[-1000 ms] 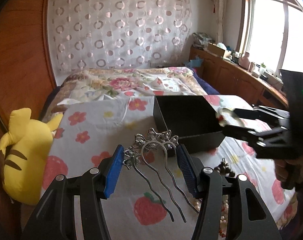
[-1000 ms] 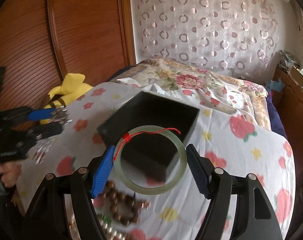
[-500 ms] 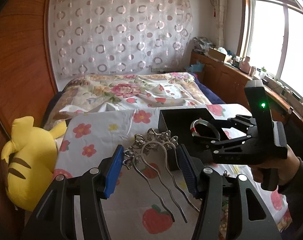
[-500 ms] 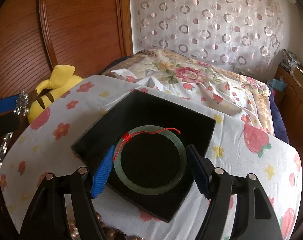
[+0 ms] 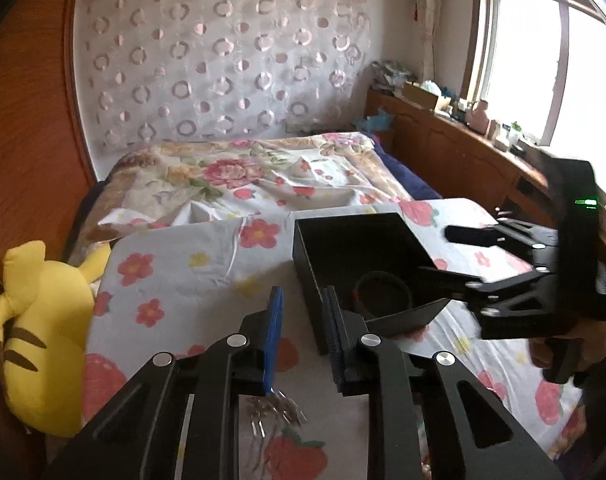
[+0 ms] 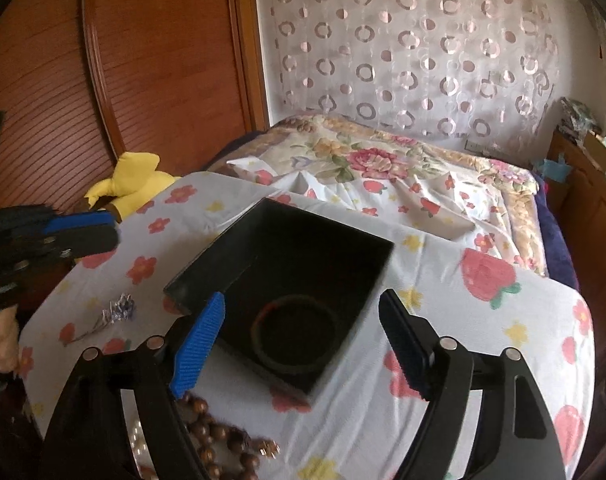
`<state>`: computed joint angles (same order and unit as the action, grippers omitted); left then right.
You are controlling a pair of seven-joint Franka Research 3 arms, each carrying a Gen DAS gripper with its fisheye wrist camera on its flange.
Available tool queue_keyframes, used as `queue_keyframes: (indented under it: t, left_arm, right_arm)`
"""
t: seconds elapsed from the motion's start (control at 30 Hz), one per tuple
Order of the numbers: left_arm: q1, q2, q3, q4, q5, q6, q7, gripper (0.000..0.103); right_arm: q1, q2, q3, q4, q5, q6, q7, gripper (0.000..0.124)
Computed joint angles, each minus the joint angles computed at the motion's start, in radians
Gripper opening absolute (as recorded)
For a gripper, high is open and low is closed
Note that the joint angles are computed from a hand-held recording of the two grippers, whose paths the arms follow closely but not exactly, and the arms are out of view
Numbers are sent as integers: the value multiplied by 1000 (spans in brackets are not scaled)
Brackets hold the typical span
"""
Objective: Organize jewelry
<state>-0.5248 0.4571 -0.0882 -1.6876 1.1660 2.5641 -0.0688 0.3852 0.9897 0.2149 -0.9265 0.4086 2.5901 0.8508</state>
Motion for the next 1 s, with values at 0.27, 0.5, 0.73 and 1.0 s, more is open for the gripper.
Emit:
queue_keyframes:
  t: [0.27, 0.5, 0.73, 1.0]
  left_arm:
    - [1, -32, -36, -131, -58, -19, 0, 54]
    - [9, 23, -54, -130, -155, -8, 162, 68]
    - [11, 50, -32, -108, -216, 42, 232, 65]
    - [-22, 41, -6, -107, -189, 58, 201, 53]
  right_arm:
    - [-121, -194, 112, -336, 157, 118, -202, 81]
    - [-122, -249, 100, -433, 214, 130, -264, 81]
    - [-127, -275, 102, -457, 250, 130, -292, 81]
    - [-140, -306, 104, -501, 290, 141, -327, 81]
